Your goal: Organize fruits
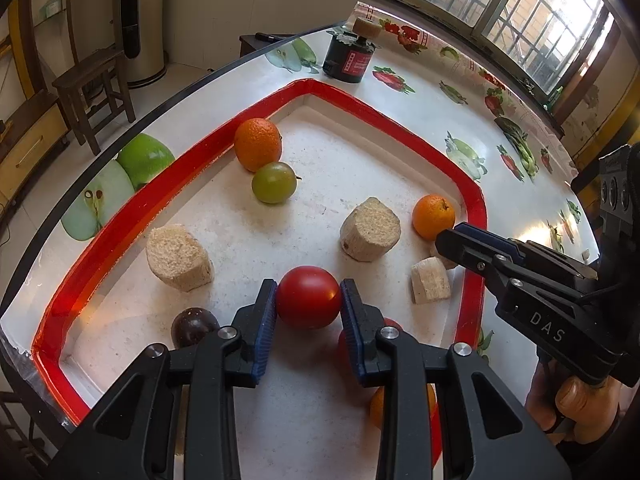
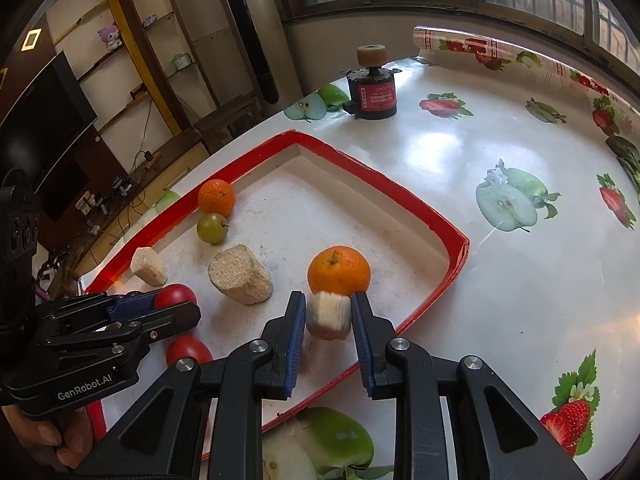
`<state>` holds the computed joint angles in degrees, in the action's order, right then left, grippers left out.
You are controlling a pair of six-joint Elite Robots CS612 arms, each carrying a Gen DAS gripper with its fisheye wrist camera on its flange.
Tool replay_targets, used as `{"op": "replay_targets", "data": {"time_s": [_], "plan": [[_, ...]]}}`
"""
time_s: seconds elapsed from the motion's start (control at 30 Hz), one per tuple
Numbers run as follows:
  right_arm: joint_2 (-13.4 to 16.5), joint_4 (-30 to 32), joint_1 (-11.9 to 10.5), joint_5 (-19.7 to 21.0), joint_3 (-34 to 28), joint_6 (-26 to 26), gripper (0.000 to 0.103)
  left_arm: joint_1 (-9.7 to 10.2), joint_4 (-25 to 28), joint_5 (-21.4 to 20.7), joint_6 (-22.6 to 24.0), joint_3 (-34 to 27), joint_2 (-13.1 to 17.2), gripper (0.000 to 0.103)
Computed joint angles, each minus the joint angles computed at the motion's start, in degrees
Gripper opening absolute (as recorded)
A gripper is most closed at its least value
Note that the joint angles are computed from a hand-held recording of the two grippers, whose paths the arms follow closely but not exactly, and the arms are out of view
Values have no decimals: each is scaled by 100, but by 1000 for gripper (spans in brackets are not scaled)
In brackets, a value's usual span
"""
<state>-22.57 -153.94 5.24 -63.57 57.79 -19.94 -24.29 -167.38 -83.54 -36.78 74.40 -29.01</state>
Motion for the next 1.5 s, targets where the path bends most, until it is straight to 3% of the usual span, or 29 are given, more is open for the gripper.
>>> {"op": "replay_targets", "data": {"time_s": [0.3, 0.43, 0.73, 1.0, 1.3, 1.5], "plan": [[-27, -10, -7, 34, 40, -14, 26, -14, 103, 51, -25, 9, -26, 30], [-92, -46, -35, 143, 140, -38, 35, -31, -35, 119, -75, 127, -81, 46], [-274, -269, -96, 276, 472, -209, 41, -155, -435, 323, 48, 542, -306, 46], [-465, -568, -189, 469, 916, -708, 51, -316, -874, 574, 103, 1037, -514, 46], [-627, -741, -263, 627, 1298, -1018, 52, -411, -1034, 621, 33, 1346, -607, 46], [-754, -897, -296, 828, 1574, -1384, 65, -499, -1156, 794, 139, 1476, -675, 46]]}}
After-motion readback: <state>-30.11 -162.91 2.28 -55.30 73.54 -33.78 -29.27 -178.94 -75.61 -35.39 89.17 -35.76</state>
